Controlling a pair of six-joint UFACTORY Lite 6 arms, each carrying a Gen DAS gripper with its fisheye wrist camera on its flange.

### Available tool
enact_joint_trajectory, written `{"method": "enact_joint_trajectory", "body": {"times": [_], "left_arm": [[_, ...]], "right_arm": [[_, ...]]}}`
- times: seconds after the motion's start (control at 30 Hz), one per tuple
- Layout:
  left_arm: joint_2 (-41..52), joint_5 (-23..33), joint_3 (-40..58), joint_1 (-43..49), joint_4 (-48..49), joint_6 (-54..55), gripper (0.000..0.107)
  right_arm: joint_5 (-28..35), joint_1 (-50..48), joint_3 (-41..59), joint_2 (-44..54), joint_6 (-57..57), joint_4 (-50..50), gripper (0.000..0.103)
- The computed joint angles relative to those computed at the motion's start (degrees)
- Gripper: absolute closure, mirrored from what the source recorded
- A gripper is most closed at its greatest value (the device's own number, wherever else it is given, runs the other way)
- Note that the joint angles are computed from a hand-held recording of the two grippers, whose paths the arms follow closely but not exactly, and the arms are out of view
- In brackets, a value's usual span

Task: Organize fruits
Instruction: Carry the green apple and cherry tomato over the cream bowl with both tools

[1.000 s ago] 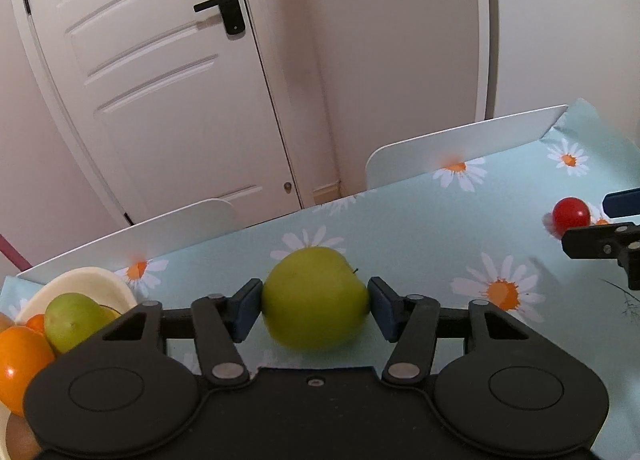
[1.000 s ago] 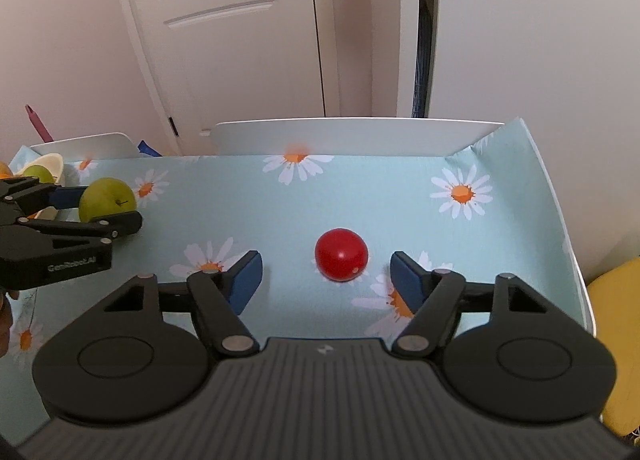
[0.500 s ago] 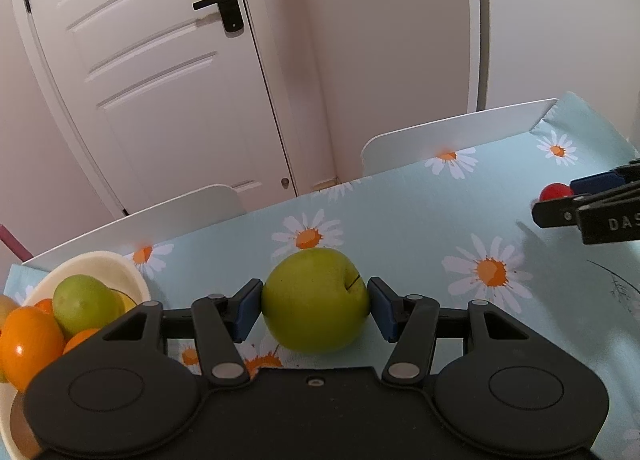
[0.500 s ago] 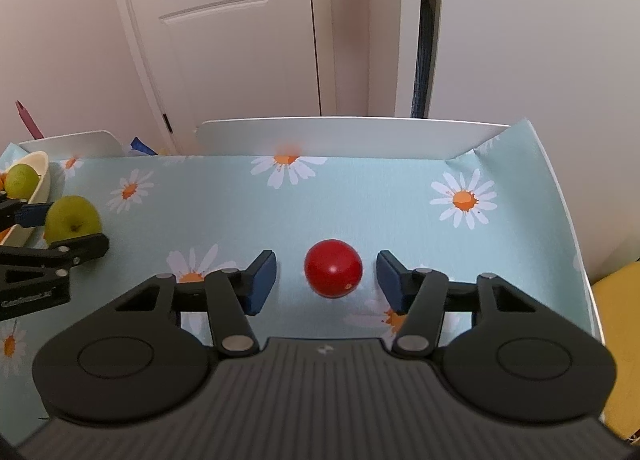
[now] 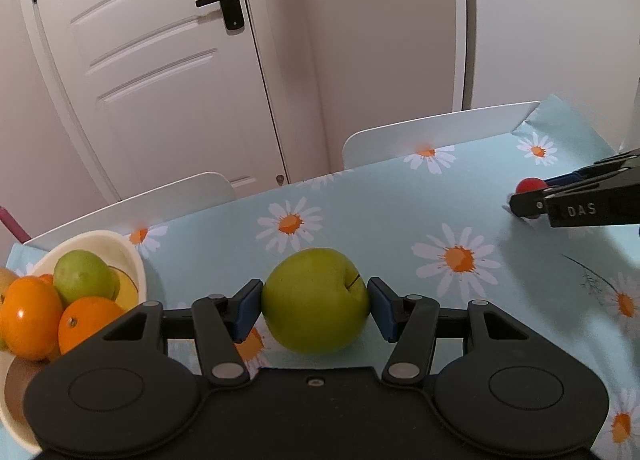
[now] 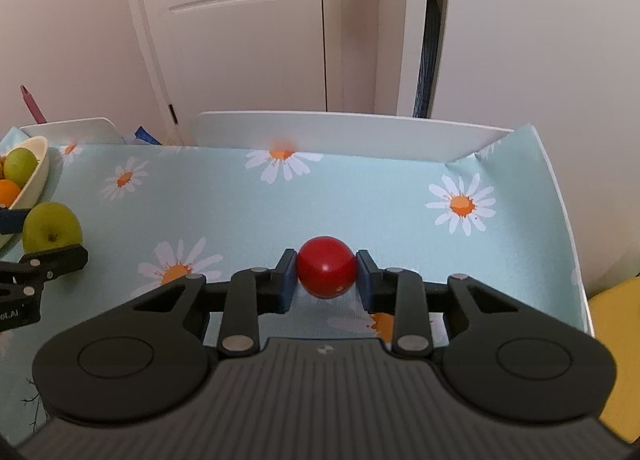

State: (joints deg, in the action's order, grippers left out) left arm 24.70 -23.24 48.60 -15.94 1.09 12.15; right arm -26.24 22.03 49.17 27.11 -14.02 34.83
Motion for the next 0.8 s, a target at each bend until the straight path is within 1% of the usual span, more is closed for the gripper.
{"method": "enact_joint_trajectory", "body": {"times": [0.27, 0.53, 0.63, 0.7, 0.8], "left_arm": [[-8.1, -0.2, -6.7, -1.9, -4.5, 0.5, 0.046], [-21.3, 2.8, -13.9, -2.5, -12.2, 3.6, 0.046], [-26.9, 4.6, -16.5, -1.3, -14.7, 5.2, 0.046], [-30.4, 6.2, -17.8, 0.2, -15.8, 6.1, 0.046], [-35.2, 9.1, -19.4, 3.8, -12.5, 3.6, 0.046]], "right_arm": [[1.9, 2.2, -4.9, -8.4, -1.4, -0.1, 0.057], [6.8, 7.4, -6.2, -16.7, -7.2, 4.5, 0.057], [9.0, 10.0, -4.5, -18.3, -11.3, 8.7, 0.057], [10.0, 12.0, -2.9, -18.7, -15.8, 13.6, 0.057], [10.5, 15.3, 0.7, -17.7, -24.9, 23.7, 0.057]]}}
